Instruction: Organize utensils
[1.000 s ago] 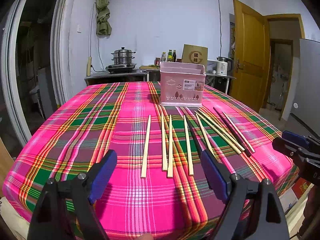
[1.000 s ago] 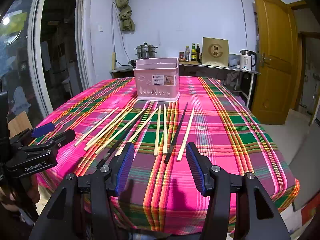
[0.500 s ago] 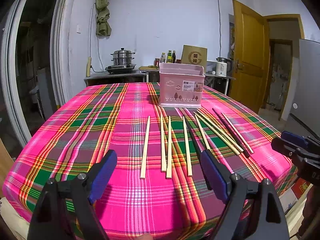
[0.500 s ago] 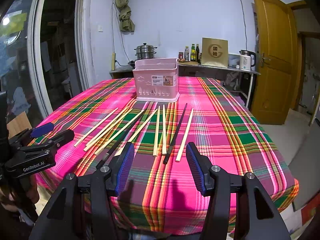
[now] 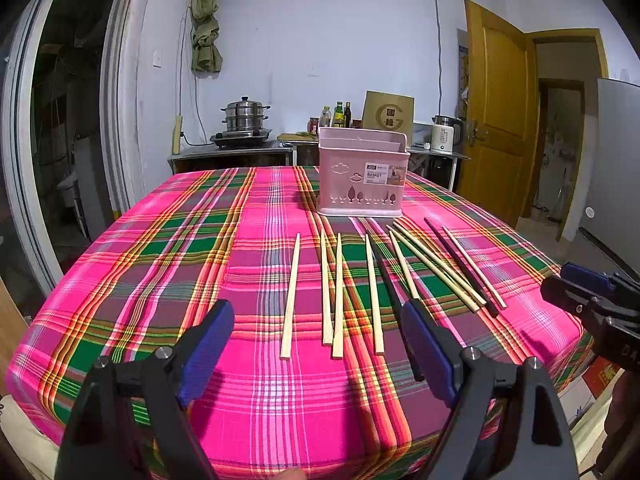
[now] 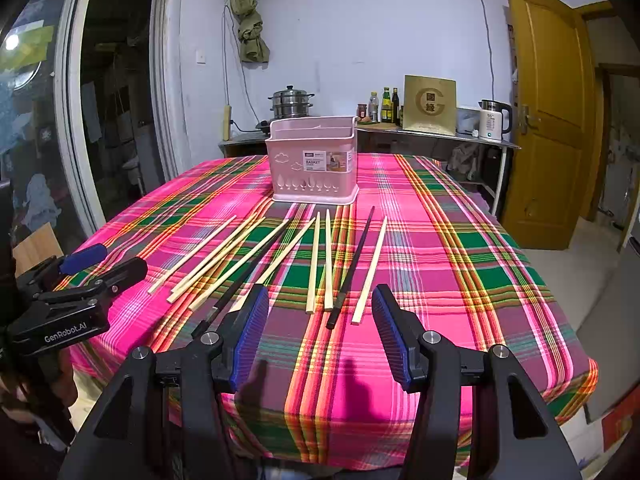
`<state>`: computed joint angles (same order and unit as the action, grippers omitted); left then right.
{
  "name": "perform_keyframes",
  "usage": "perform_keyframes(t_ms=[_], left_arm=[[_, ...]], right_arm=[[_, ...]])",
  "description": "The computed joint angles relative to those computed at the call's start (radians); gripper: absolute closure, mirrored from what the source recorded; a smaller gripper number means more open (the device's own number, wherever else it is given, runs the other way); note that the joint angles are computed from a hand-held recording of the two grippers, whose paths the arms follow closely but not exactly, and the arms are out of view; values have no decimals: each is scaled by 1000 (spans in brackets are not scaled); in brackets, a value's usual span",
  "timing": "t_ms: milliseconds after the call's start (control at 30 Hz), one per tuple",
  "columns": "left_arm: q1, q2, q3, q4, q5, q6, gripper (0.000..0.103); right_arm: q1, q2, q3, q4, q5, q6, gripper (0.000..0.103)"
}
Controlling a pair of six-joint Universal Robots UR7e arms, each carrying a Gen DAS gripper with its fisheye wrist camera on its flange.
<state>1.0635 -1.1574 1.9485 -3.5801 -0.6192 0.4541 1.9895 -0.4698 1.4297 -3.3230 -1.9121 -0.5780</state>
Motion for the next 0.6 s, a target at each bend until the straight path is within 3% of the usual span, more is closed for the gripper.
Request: perform_keyframes(t_ms=[600], left_arm=[[-4, -2, 3, 2, 2, -1, 16]], right_arm=[[-1, 1, -1, 0, 0, -1, 49]])
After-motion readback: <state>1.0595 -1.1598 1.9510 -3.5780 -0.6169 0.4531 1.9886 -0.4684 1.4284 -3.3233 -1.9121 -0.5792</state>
